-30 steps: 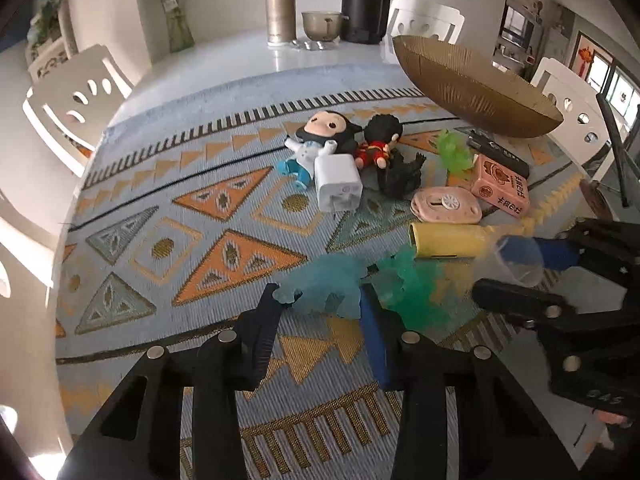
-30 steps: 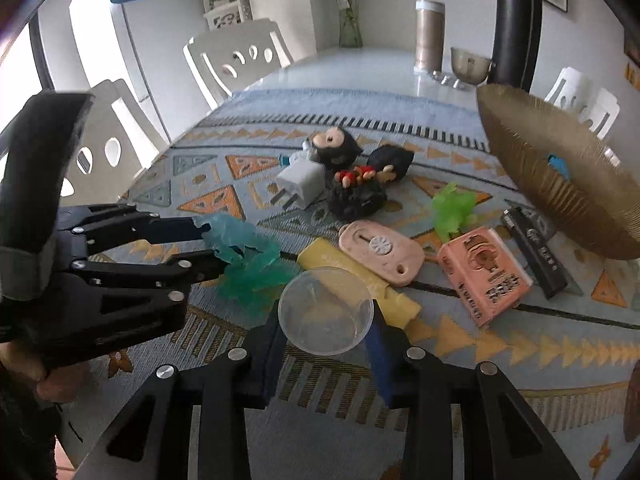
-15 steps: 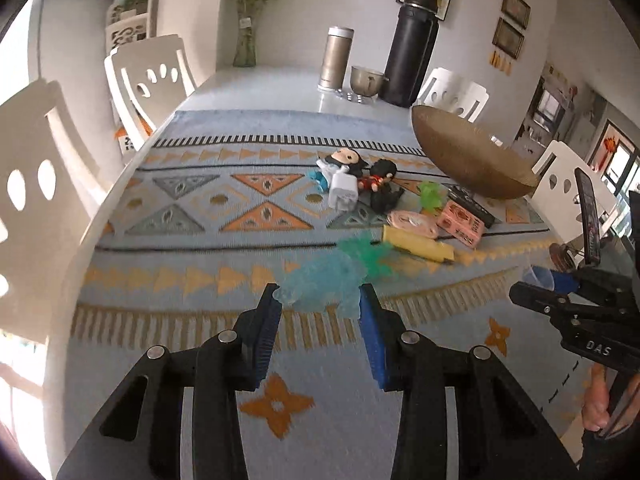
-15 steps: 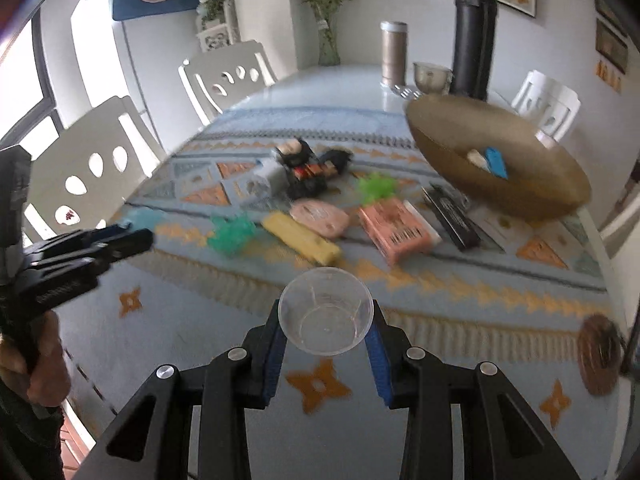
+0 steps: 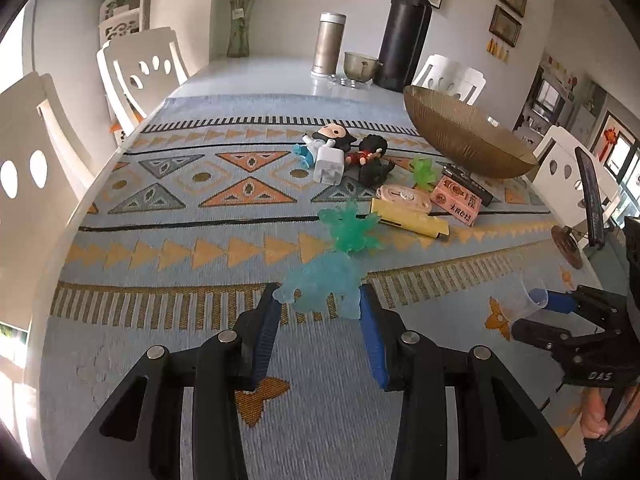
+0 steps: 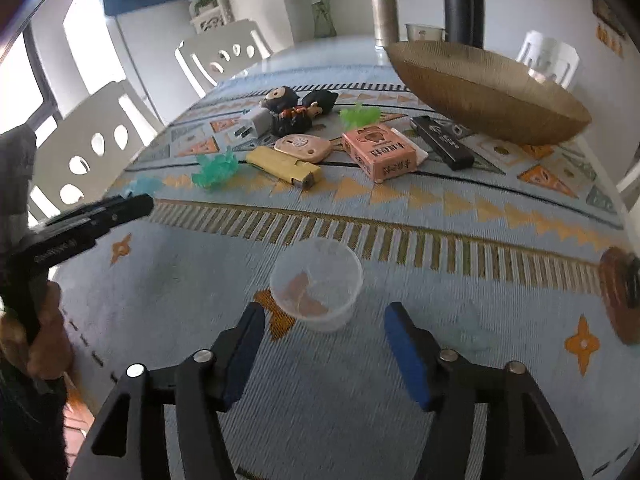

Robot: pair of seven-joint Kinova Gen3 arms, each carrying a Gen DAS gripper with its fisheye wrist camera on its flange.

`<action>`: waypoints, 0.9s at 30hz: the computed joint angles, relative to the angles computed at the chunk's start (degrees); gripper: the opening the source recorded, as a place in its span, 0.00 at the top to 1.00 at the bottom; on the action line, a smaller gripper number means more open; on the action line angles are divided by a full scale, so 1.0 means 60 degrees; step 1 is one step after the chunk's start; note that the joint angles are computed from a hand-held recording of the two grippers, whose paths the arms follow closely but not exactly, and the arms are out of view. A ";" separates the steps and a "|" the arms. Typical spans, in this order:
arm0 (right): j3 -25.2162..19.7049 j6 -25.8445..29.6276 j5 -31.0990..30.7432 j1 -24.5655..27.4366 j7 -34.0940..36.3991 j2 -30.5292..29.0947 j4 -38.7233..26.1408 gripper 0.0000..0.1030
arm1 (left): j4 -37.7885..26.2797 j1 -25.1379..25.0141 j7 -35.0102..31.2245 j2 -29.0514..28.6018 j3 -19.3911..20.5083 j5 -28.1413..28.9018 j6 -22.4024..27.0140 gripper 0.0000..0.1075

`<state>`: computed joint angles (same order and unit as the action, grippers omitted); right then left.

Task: Organize rigid objects
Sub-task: 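Carry the cup and green toy to the woven bowl and release them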

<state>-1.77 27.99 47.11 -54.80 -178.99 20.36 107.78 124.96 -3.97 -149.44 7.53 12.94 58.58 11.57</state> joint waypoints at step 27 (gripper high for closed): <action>-0.0555 0.3845 0.1961 0.0287 -0.0661 -0.1274 -0.1508 0.65 | -0.2903 0.2810 0.2903 -0.0500 -0.1113 -0.3126 0.0794 0.66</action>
<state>-5.10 51.06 58.88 -53.08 -182.96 12.72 98.73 107.54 12.89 -132.03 4.53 6.26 39.82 16.33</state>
